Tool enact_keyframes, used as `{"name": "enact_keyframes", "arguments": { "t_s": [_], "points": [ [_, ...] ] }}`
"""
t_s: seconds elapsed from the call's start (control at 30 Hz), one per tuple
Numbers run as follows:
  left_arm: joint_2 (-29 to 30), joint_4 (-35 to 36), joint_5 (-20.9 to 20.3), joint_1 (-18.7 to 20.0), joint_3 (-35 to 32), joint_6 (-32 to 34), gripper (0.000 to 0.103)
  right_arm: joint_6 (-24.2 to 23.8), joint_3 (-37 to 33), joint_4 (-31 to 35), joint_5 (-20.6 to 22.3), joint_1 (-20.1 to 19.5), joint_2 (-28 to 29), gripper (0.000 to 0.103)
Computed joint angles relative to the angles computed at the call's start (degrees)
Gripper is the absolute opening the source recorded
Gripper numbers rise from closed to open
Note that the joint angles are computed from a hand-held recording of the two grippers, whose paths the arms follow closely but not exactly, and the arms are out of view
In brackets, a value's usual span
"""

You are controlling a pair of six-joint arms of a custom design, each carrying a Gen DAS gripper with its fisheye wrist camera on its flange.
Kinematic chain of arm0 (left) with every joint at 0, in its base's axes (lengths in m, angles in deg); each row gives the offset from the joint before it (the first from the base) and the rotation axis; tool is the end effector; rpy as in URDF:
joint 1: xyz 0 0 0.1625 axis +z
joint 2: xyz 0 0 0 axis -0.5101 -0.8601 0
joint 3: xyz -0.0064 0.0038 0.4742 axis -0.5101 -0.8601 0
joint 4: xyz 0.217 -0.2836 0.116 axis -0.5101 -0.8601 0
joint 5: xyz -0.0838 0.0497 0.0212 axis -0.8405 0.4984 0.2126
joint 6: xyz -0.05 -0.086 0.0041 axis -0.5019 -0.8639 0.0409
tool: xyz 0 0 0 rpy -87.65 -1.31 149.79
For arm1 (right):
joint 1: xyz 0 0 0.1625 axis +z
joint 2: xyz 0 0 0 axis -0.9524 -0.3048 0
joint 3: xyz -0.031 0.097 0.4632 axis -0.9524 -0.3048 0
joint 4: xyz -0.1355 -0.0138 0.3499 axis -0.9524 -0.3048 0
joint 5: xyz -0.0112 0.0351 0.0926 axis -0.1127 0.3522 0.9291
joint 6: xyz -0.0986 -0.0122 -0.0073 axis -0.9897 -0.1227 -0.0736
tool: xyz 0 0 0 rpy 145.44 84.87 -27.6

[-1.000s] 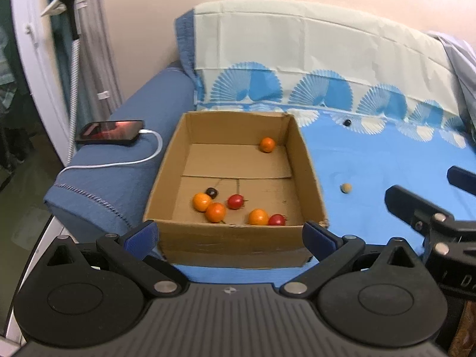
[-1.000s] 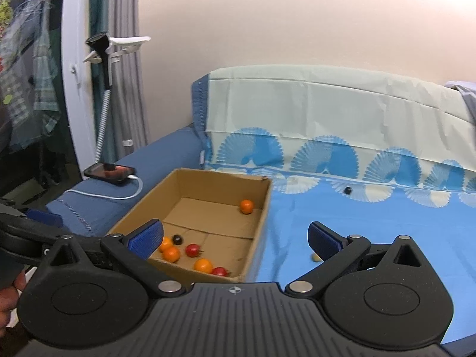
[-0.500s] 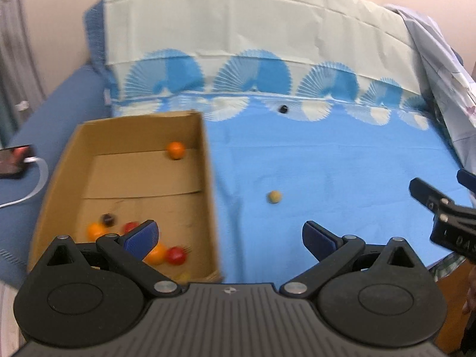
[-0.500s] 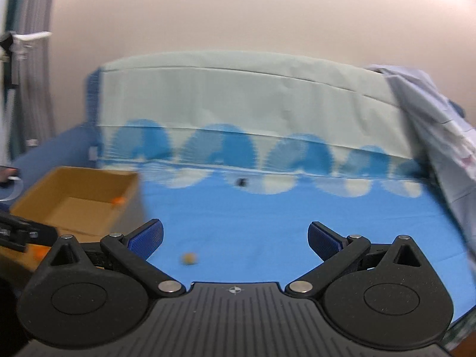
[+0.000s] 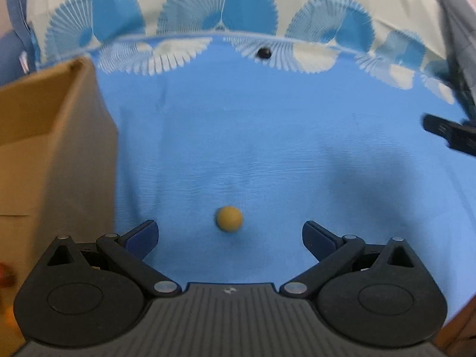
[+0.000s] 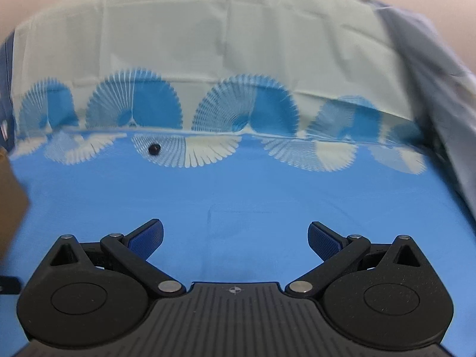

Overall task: Organize fruits
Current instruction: 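Grasp the small yellow fruit with the left tool while the right tool grasps the dark cherry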

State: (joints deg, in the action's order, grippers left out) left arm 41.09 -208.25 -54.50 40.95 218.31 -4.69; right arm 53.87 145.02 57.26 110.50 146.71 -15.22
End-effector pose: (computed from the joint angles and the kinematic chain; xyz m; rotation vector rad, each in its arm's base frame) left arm -0.2532 -0.2435 0.0443 0.1987 2.3124 -0.6659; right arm 0.0421 -0.2875 0.2558 0.6445 -2.1326 0.9777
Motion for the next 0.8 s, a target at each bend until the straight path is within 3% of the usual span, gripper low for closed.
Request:
{"name": "enact_keyframes", "arguments": {
  "t_s": [0.13,0.3,0.57,0.63,0.67,0.7,0.73,0.77,0.8],
  "points": [
    [4.1,-8.5,0.6,5.4,1.3,2.4,0.103,-4.1,-8.4,-2.4,0.0,-0.7,14.6,0.102],
    [7.5,-14.7,1.3,8.4,2.7,3.0,0.103,-2.9,-20.2,0.4,-0.1,2.0,29.3,0.102],
    [8.2,-12.0,2.6,8.6,1.9,0.1,0.102,-1.4,-33.9,2.8,-2.4,7.6,43.3,0.102],
    [7.9,-13.1,3.2,8.9,2.3,-0.9,0.095,-1.1,-36.1,2.9,-2.6,8.5,45.2,0.102],
    [7.7,-13.0,3.6,8.9,2.4,-1.3,0.085,-1.1,-36.7,2.8,-2.7,8.8,45.9,0.102],
    [7.4,-12.2,4.2,8.7,2.4,-1.7,0.066,-1.8,-36.9,2.9,-3.0,8.9,46.2,0.101],
    [7.4,-12.5,4.8,8.3,2.8,-1.5,0.054,-2.6,-36.9,3.2,-4.9,8.6,46.2,0.086],
    [7.4,-14.2,5.1,8.2,3.3,-0.6,0.026,-3.3,-37.0,4.0,-7.0,8.2,46.1,0.046],
    [7.5,-17.0,4.8,8.3,4.0,0.8,0.024,-4.1,-37.0,4.9,-7.7,8.1,45.9,0.028]
  ]
}}
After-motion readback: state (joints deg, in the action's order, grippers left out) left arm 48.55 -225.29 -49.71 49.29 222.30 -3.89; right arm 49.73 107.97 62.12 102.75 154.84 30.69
